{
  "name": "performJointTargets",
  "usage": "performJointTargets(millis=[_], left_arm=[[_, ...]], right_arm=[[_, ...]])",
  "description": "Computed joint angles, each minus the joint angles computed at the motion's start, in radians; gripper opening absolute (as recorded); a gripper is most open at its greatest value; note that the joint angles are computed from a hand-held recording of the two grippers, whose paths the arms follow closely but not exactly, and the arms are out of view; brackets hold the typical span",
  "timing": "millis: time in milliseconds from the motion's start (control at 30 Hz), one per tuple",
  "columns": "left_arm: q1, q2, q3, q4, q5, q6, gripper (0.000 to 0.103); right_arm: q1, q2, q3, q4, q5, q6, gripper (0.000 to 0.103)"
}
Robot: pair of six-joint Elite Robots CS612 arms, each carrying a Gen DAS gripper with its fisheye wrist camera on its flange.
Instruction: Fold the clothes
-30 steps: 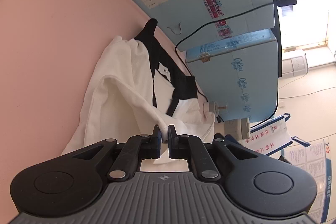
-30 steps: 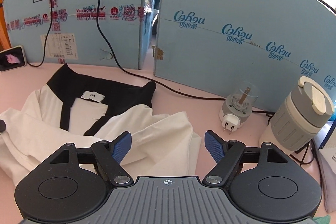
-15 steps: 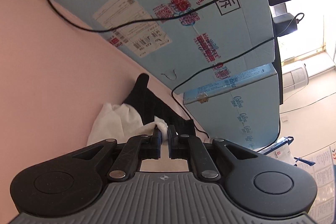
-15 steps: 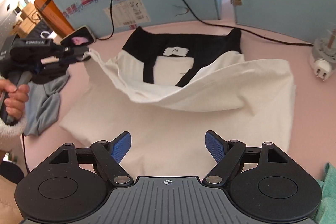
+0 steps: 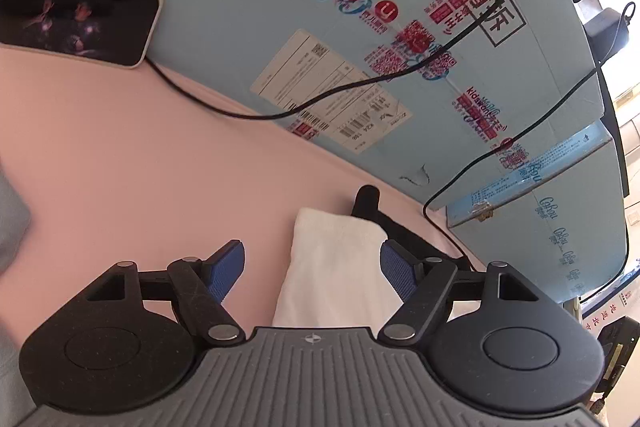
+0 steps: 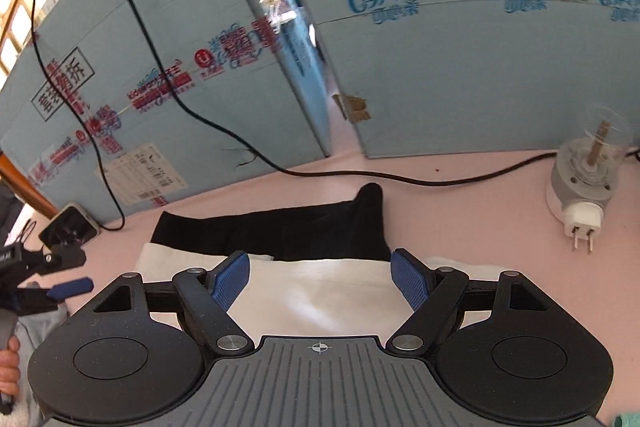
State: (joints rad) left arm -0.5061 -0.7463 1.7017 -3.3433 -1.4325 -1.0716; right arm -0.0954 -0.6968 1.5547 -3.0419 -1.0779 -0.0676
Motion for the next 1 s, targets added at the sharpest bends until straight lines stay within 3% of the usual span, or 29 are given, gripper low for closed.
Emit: performJointTargets(millis=[233, 333, 467, 667, 733, 800, 867, 933, 1000], left_arm=[[-0.030, -0.042, 0.082, 0.020, -0.026, 0.004, 0.081], [-0.055, -0.064, 0.124, 0.037, 0.008, -0.035, 0.081], [-0.080, -0.077, 0.172, -0.017, 0.011, -0.037, 0.080], [-0.101, -0.069, 0.198, -0.068, -0.001, -0.019, 0.077], [-0.106, -0.061, 0.203, -0.097, -0.005, -0.031, 0.070], [-0.110, -0.055, 0.205, -0.121, -0.002, -0.033, 0.047], [-0.113, -0.053, 0.200, -0.118, -0.006, -0.019, 0.033], [-0.116, -0.051, 0.195, -0.108, 0.004, -0.002, 0.029], [-0.117, -0.047, 0.197, -0.120, 0.002, 0.008, 0.025]], right_arm=[[-0.049, -0.053, 0.095, -0.059, -0.053, 0.108, 0.083], [-0.074, -0.083, 0.154, -0.090, -0.076, 0.149, 0.083], [-0.107, -0.125, 0.240, -0.129, -0.071, 0.219, 0.083], [-0.125, -0.170, 0.320, -0.080, -0.029, 0.181, 0.083], [-0.121, -0.172, 0.337, -0.090, -0.024, 0.155, 0.083], [-0.106, -0.167, 0.349, -0.130, -0.054, 0.120, 0.083], [-0.092, -0.158, 0.358, -0.188, -0.077, 0.070, 0.079], [-0.084, -0.150, 0.359, -0.211, -0.081, 0.030, 0.065], [-0.080, -0.146, 0.349, -0.173, -0.085, 0.009, 0.041]])
